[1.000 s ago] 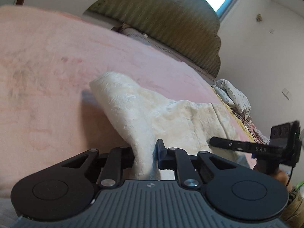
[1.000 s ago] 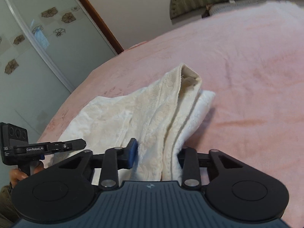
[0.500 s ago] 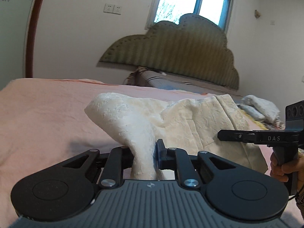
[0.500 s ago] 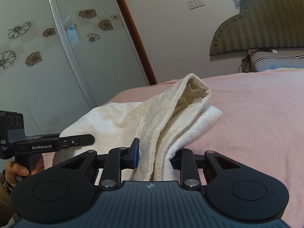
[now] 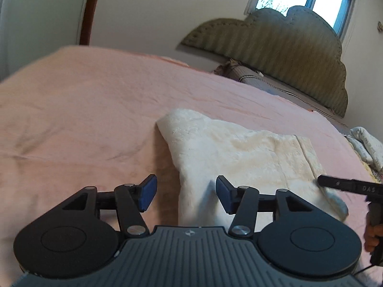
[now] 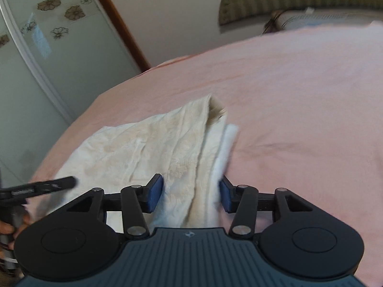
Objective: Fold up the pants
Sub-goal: 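Open both tools and pull them back from the folded pants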
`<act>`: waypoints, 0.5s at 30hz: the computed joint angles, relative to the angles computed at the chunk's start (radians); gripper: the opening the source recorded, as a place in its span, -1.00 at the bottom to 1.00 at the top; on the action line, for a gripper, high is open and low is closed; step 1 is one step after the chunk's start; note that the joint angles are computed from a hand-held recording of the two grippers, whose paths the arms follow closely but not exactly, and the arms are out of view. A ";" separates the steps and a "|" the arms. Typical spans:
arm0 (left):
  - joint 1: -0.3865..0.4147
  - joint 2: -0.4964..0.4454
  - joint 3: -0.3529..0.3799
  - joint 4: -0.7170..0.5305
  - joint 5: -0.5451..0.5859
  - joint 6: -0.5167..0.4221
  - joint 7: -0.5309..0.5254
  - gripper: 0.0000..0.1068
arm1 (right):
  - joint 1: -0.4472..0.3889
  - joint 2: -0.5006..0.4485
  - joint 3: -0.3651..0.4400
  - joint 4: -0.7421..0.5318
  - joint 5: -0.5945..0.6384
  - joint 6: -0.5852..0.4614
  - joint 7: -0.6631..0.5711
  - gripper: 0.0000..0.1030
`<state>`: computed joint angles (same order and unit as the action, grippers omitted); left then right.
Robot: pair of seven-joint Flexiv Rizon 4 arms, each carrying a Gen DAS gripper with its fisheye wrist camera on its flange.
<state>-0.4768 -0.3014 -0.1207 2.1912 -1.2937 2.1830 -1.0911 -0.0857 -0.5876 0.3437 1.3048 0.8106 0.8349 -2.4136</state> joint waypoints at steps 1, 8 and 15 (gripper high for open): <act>-0.009 0.019 -0.005 0.018 0.002 -0.005 -0.002 0.11 | -0.003 0.032 0.006 0.044 0.016 0.062 -0.042 -0.02; -0.041 0.026 -0.047 0.034 -0.121 -0.041 -0.019 0.30 | -0.018 0.171 0.045 0.228 0.089 0.095 -0.375 0.02; -0.137 0.035 -0.151 -0.016 -0.368 0.196 0.158 0.29 | -0.015 0.286 0.037 0.362 0.198 0.197 -0.413 0.45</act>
<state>-0.6134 -0.2663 -0.2720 2.1757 -1.6617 2.3789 -0.9327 -0.1007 -0.3012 0.3811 1.6673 1.0086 1.0314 -2.8267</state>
